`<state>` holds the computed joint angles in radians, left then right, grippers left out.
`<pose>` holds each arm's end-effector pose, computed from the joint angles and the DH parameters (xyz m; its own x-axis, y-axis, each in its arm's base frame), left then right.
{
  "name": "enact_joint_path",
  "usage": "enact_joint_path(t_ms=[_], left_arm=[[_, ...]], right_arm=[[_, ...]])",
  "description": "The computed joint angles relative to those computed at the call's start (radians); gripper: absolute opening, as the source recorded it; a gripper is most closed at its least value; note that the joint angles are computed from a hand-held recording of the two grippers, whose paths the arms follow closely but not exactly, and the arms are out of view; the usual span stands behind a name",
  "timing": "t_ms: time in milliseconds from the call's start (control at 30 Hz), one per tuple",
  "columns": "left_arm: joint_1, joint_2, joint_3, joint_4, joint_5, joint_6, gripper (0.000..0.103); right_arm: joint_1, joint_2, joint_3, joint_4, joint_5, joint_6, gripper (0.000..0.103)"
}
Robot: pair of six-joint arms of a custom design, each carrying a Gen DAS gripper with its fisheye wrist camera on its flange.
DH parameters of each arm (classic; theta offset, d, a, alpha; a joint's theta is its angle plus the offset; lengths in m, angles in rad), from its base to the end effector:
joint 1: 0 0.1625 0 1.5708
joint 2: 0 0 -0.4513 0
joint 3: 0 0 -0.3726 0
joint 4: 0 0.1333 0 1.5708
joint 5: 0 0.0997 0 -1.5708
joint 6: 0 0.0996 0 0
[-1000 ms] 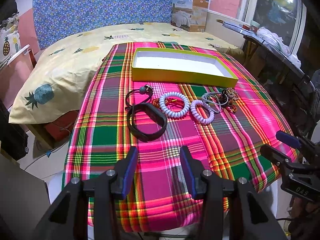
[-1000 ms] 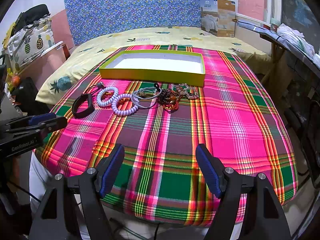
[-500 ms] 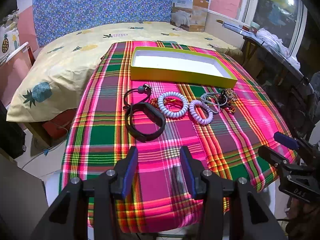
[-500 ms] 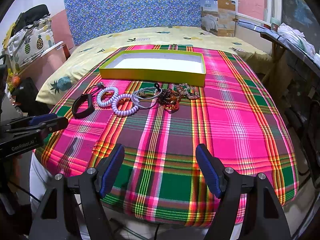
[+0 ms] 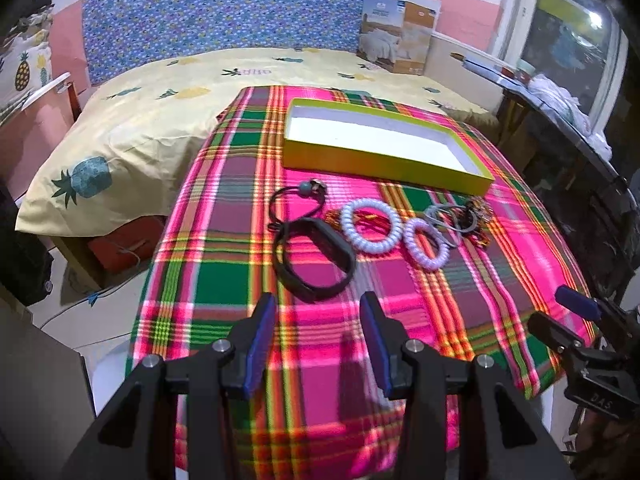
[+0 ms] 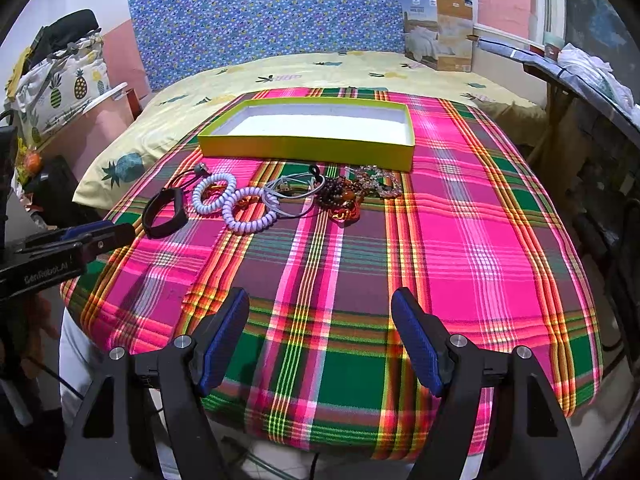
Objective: Organize jewelry
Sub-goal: 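Grasp the black band with the left tool while the right tool grasps the rhinestone hair clip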
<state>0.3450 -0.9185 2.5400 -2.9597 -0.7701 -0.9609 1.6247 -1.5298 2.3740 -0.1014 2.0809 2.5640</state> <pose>-0.2470 -0.3064 0.0586 -0.7963 0.1376 -0.5890 0.4592 0.7714 -0.4405 0.0987 -0.2577 0.2027 -0.7264 -0.1073 0.6789 -0.5169 0.7362 -0.4368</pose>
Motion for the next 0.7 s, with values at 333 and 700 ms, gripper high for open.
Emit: enact_joint_path(t_ms=[333,700], left_arm=[[0.092,0.035,-0.044,-0.008,0.057,0.048,0.044],[0.136,0.086,-0.075,-0.058,0.054,0.137,0.019]], right_arm=[[-0.064,0.034,-0.052,0.013,-0.058,-0.036,0.074],[-0.135,0.078,-0.161,0.055,-0.111,-0.062,0.059]])
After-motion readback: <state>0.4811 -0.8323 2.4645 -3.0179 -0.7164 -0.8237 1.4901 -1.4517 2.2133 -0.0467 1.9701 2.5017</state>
